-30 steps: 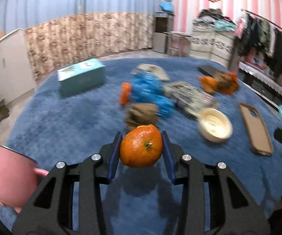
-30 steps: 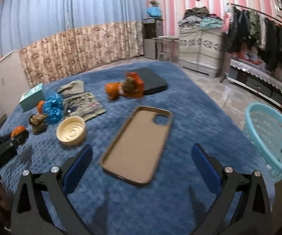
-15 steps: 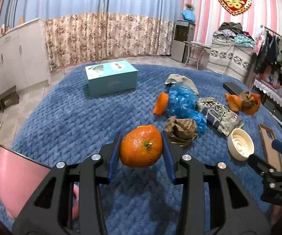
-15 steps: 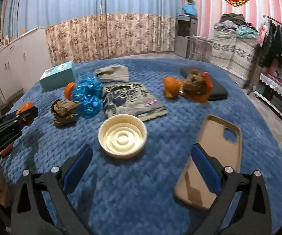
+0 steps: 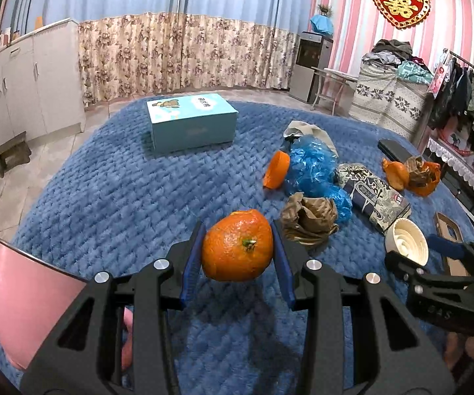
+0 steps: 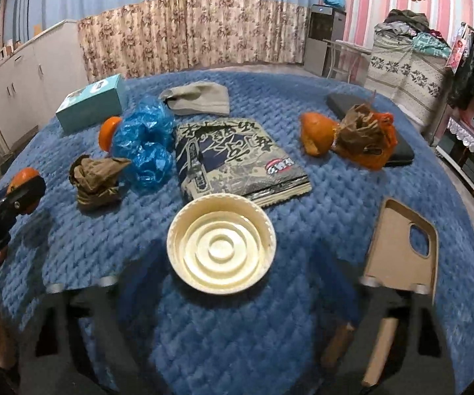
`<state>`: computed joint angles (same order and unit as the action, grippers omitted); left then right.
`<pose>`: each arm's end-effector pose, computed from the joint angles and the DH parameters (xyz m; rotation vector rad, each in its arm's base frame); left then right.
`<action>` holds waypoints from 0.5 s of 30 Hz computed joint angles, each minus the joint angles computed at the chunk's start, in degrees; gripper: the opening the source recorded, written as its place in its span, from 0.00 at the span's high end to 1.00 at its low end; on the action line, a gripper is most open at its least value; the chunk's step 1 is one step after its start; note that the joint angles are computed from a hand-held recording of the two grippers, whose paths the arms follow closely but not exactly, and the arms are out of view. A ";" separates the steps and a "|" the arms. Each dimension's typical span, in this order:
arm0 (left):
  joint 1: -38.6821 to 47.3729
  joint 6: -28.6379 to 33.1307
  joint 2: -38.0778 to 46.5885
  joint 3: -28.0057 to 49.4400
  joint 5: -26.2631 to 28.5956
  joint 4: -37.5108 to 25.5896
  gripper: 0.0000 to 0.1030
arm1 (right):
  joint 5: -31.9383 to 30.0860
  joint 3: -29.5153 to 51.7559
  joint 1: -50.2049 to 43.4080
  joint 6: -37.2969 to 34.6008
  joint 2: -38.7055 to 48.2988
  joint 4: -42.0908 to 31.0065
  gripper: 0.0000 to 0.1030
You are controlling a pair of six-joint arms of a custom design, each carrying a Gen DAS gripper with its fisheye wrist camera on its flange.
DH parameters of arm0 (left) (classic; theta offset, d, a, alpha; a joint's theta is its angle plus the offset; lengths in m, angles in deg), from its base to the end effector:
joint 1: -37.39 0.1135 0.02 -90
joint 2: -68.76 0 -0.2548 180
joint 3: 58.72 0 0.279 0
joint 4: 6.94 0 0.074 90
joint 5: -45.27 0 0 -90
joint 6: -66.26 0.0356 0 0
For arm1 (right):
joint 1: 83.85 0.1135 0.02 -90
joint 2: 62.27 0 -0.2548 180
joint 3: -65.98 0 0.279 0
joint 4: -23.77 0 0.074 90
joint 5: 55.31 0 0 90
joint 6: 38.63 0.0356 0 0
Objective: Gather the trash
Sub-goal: 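Grasp the orange mandarin with the left tool while the right tool grasps the cream bowl, then carry both items to the blue basket and open the left tool to drop the mandarin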
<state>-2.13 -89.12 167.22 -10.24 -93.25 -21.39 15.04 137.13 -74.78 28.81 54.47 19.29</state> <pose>0.2322 -0.1570 0.0638 -0.7140 2.1011 0.2092 0.3920 0.0747 0.0593 -0.7979 2.2638 0.3098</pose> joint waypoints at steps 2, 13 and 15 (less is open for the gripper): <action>0.00 0.18 0.20 0.22 0.08 -0.16 0.63 | -1.58 0.56 -0.40 -0.59 0.30 -1.23 0.40; 0.21 3.80 1.36 1.51 0.94 0.46 0.62 | -8.92 -4.32 -7.79 1.08 -6.76 -0.32 0.41; -1.13 3.83 2.47 3.76 -1.21 -2.77 0.62 | -10.06 -4.40 -10.57 0.58 -7.92 -0.84 0.41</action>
